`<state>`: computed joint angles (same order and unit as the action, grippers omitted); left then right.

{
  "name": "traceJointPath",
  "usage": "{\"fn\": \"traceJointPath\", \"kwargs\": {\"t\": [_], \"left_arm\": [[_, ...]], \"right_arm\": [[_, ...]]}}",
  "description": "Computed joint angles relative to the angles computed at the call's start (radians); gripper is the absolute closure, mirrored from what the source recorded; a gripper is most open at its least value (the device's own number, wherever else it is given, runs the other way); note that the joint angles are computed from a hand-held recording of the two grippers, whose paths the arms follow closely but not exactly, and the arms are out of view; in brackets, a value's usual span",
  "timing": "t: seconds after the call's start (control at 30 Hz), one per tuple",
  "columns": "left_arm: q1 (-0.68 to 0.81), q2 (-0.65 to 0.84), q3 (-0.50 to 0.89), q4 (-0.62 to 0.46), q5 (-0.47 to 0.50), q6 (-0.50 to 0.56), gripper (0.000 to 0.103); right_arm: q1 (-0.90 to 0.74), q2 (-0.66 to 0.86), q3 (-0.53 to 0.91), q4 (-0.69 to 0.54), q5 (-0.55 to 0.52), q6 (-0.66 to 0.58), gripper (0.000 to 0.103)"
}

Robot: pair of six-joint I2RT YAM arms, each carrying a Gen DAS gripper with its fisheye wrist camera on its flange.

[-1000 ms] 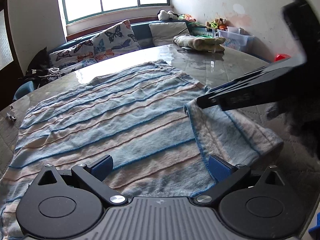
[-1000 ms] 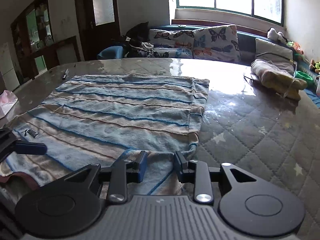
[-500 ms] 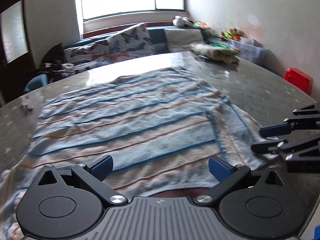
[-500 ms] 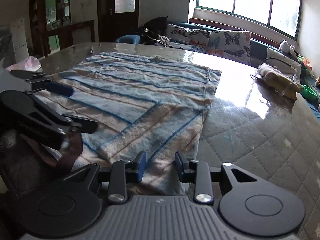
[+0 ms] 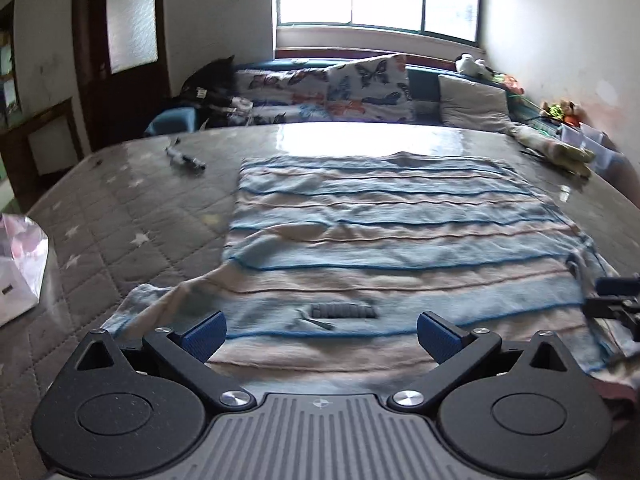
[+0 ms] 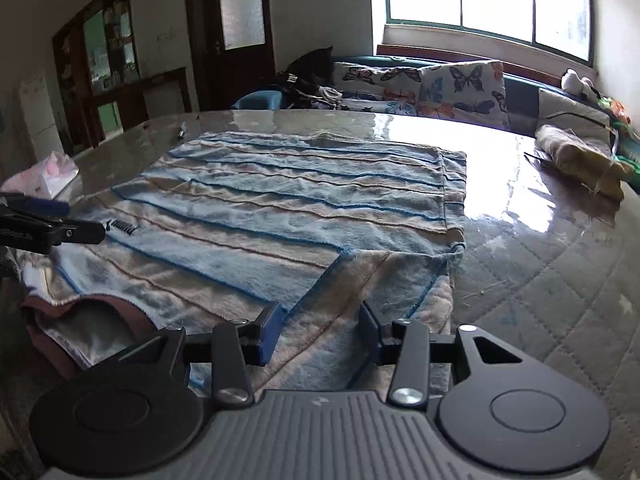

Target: Fold clothes

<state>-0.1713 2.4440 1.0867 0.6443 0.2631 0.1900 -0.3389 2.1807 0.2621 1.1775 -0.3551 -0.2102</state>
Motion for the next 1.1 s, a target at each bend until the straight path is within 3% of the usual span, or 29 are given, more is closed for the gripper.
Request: {"fn": "traceJointPath", "kwargs": {"t": [0.2, 0.4, 0.6, 0.97, 1.1], "left_arm": [[0.035, 0.061, 0.156, -0.090, 0.063, -0.040, 0.000], [0.050, 0.130, 0.294, -0.194, -0.005, -0.086, 0.000], [0.079, 0.134, 0.300, -0.196, -0.052, -0.109, 0.001], [0.185, -0.011, 0.027, -0.024, -0.075, -0.132, 0.001], [0.169, -0.075, -0.154, 0.123, -0.030, -0.012, 0.001]], "right_arm": [[0.006, 0.013, -0.001, 0.019, 0.003, -0.002, 0.053], [0.009, 0.018, -0.001, 0.026, 0.002, 0.002, 0.053], [0.006, 0.024, 0.000, 0.033, -0.004, 0.003, 0.051], [0.005, 0.030, -0.002, 0.042, -0.011, 0.001, 0.048], [0.004, 0.032, -0.002, 0.045, -0.013, 0.003, 0.047]]}}
